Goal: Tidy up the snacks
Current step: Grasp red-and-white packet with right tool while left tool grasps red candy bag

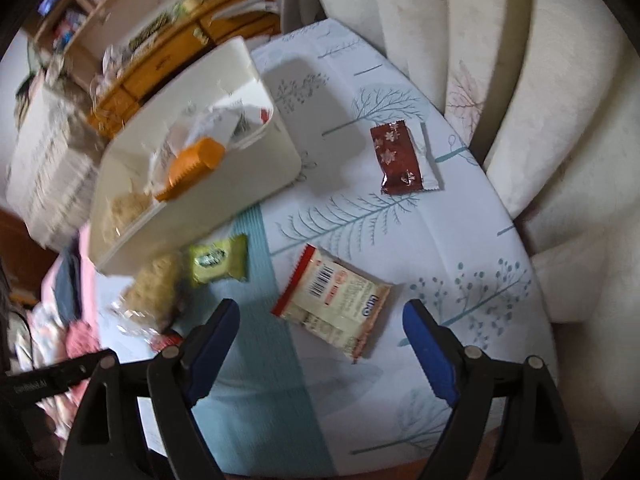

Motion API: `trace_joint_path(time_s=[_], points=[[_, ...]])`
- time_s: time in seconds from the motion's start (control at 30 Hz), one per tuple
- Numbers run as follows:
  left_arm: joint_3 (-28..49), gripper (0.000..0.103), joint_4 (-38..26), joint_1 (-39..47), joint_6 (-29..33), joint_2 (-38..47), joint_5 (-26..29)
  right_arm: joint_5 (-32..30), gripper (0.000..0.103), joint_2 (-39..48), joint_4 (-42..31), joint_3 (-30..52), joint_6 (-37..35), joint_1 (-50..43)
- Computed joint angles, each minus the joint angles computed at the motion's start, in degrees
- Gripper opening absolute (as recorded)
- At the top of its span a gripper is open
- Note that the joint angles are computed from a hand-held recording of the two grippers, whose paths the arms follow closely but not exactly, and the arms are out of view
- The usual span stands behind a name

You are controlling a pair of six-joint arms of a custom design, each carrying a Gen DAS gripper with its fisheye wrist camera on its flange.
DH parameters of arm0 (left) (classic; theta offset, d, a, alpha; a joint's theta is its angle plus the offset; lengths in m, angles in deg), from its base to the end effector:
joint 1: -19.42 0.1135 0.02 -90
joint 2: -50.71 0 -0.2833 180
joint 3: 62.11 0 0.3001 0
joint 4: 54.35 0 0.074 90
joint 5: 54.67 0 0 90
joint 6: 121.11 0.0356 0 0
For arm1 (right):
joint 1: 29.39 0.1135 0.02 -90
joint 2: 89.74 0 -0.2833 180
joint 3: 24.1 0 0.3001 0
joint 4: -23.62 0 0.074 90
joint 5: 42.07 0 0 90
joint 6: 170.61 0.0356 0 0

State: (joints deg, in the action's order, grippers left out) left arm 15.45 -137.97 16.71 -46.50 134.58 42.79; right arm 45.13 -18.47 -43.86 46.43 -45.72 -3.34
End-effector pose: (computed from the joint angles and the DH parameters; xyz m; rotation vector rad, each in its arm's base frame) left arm 0.2876 -0.0182 0.2529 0.3440 -3.0968 0.2009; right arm 0.2416 0.1200 0.2762 0.2041 2.8120 0.3344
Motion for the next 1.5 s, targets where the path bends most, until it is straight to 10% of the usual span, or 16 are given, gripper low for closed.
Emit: trace_joint_path(time_s=[0.8,1.5], points=[[-7.4,0.081,11.8,-0.8,-13.7,5.1,4.6,-3.4,0.085,16.5,-7.4,9.4,-24.1,0.8],[-12.4,0.05,18.6,3.2,-16.8,4.7,6.9,1.7,0.077,21.5,-6.4,8.2,-34.4,5.0]])
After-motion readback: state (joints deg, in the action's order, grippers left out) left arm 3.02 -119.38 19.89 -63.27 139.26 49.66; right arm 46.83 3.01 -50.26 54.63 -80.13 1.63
